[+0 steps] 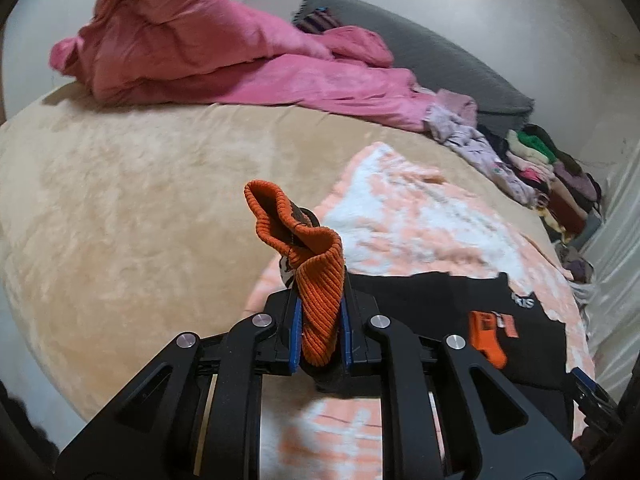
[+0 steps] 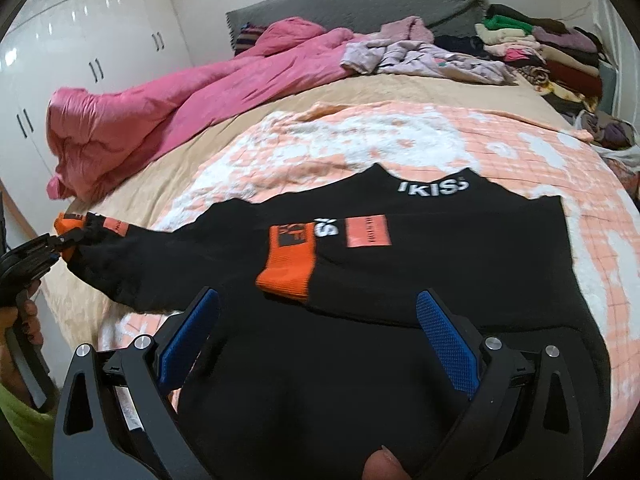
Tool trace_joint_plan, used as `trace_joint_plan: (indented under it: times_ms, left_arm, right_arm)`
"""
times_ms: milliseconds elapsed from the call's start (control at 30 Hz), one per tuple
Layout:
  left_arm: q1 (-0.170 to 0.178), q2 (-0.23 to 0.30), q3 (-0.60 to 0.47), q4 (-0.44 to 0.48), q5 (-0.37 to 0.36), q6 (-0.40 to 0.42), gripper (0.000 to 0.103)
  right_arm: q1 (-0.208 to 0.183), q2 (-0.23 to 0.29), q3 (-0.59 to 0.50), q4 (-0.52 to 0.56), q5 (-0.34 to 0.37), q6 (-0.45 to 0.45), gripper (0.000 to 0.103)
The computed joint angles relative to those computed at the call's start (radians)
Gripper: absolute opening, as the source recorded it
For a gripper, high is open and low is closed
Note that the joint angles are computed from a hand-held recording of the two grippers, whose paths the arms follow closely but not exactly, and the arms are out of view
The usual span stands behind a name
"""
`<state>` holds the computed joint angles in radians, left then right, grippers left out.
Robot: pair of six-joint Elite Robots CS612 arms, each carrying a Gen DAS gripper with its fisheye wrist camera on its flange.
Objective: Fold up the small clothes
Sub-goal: 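Grasp the orange cuff with the left gripper and lift it, then fold the sleeve across the shirt body with the left gripper and release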
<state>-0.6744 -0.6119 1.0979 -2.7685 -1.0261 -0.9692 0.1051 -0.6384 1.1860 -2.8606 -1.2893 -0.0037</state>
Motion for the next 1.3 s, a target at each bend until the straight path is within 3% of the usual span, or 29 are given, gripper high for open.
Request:
trace_joint_plan:
  times_ms: [367,767,1067,1300]
  left_arm:
    - [-0.018,0.04,-0.104,-0.05,-0.057,0.117,0.008]
    - [-0.033,0.114,-0.266,-0.005,-0.138,0.201,0.008]
    - [-0.047,0.213,-0.468,0.093,-0.196,0.274,0.008]
    - [-0.057,0.339,-0.712,0.232,-0.248,0.312,0.008]
  right_arm:
    - [-0.041,-0.027,0.057,-0.075,0.004,0.073,0.098]
    - [-0.069,-0.029,0.081,-0.109,0.025,0.127,0.098]
    - [-0.095,-0.029,0.099,-0.136,0.041,0.173,0.098]
    - [-0.116,-0.029,0.115,-0.147,0.046,0.202,0.098]
